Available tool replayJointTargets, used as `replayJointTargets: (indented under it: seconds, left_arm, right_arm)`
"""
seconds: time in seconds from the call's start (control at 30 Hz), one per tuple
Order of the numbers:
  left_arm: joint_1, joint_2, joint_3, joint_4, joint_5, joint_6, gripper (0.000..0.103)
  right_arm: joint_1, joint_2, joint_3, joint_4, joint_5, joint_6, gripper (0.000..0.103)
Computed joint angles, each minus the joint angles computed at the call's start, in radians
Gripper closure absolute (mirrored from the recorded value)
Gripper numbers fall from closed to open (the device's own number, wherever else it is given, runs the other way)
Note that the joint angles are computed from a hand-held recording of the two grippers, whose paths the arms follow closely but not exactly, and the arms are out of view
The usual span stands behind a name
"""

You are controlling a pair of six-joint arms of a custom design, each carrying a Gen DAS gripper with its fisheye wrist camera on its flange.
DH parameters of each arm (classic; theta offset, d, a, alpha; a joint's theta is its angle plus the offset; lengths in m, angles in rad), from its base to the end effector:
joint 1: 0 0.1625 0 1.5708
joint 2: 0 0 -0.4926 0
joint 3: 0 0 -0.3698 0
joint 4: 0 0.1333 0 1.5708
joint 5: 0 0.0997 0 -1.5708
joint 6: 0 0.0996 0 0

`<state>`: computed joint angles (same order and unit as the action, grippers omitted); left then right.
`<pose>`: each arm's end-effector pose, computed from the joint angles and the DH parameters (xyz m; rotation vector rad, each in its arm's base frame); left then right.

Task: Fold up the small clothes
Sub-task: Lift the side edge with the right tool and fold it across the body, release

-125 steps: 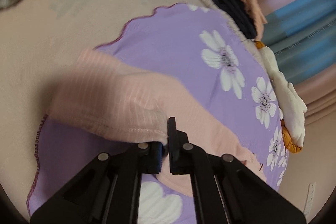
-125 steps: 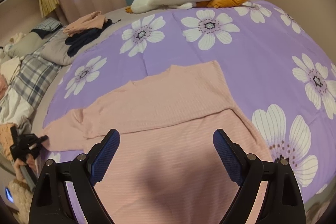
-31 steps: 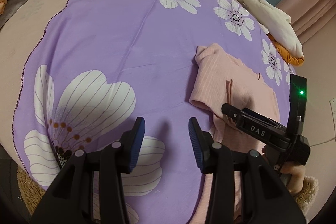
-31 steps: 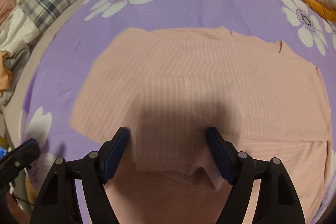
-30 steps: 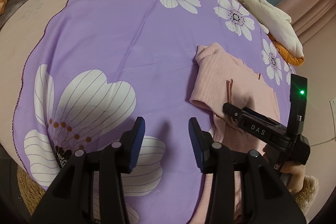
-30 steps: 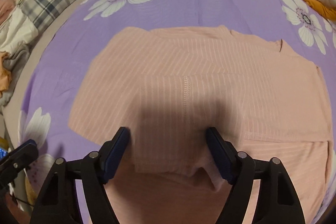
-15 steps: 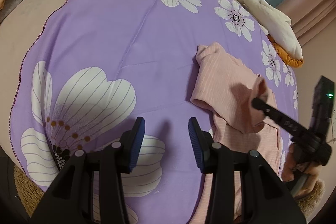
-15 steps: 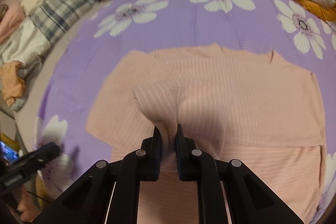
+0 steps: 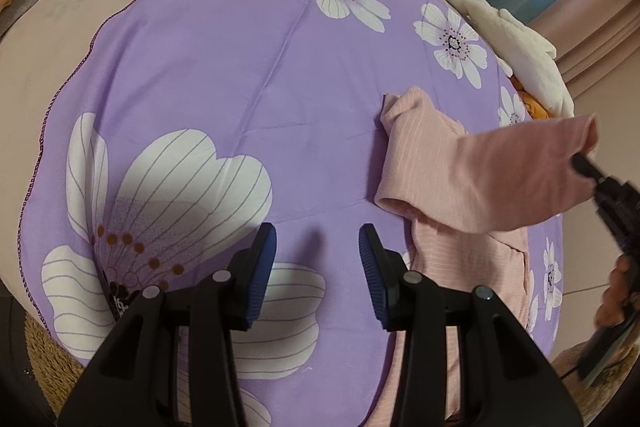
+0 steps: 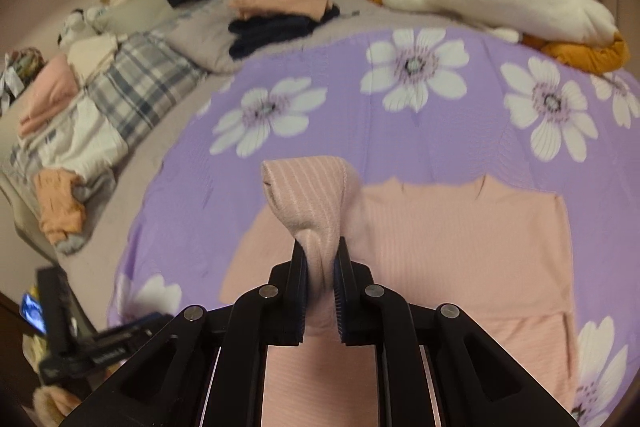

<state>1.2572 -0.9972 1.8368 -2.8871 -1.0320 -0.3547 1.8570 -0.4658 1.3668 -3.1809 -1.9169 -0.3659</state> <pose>-0.0227 -0.6676 0.2708 -0.2332 2.6576 -0.8520 0.3231 -0.7455 0.0877 0.6780 -2.5340 0.9500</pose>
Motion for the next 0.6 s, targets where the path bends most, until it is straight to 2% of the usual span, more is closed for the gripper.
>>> replayJointTargets:
  seconds: [0.33, 0.6]
  left_arm:
    - [0.002, 0.003, -0.010, 0.012, -0.013, -0.004, 0.061]
    - [0.002, 0.011, -0.021, 0.020, -0.019, 0.002, 0.061]
  right_arm:
    - [0.003, -0.036, 0.014, -0.077, 0.059, -0.025, 0.090]
    - [-0.014, -0.051, 0.022, -0.106, 0.066, 0.021, 0.091]
